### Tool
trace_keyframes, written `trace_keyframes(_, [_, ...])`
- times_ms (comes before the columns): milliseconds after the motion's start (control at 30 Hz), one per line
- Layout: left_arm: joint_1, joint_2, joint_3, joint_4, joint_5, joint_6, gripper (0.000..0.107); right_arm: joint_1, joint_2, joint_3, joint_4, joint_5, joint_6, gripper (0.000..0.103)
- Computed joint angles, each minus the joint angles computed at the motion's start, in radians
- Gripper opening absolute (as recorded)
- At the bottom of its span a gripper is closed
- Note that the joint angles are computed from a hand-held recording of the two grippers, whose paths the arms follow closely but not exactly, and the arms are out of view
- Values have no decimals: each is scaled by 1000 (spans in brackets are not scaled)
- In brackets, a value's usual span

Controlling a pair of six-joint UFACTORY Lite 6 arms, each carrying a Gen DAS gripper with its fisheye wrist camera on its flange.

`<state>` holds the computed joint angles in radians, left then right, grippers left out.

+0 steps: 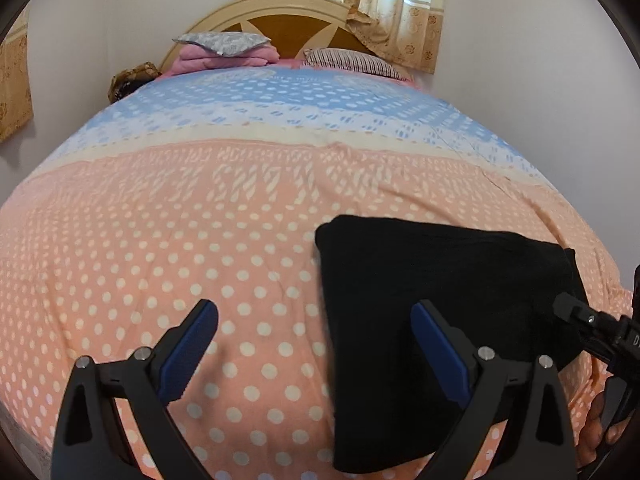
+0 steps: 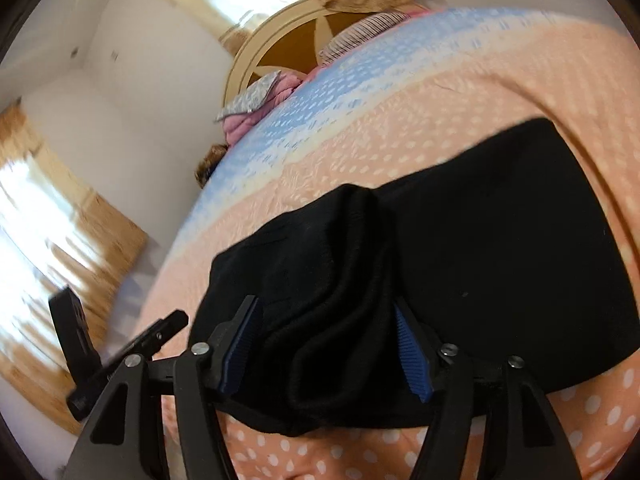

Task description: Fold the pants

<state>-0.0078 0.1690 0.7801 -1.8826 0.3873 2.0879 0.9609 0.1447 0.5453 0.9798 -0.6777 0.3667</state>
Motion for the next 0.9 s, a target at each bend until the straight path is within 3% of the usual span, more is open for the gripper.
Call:
trace_keyframes(67, [-18, 3, -13, -49, -3, 45, 100, 1, 28, 38, 59, 17, -76, 66])
trace_keyframes(167, [-6, -5, -26, -27, 10, 40, 100, 41, 82, 124, 298, 18, -342, 32])
trace_keyframes(333, [-5, 9, 1, -28, 3, 32, 100, 122, 185, 296, 611, -85, -803, 24])
trace_keyframes(400, [-1, 11, 7, -29, 7, 30, 100, 148, 188, 334, 663, -124, -931, 22])
trace_keyframes(500, [-4, -8, 7, -16, 6, 10, 100, 162, 56, 235, 574, -133, -892, 21])
trace_keyframes(567, [-14, -21, 7, -27, -1, 14, 100, 148, -121, 91, 518, -126, -841, 21])
trace_keyframes(733, [-75, -24, 16, -142, -44, 108, 100, 66, -466, -168, 587, -88, -917, 21])
trace_keyframes(900, [-157, -5, 15, -281, -80, 227, 100, -115, -512, -336, 451, 55, -790, 21])
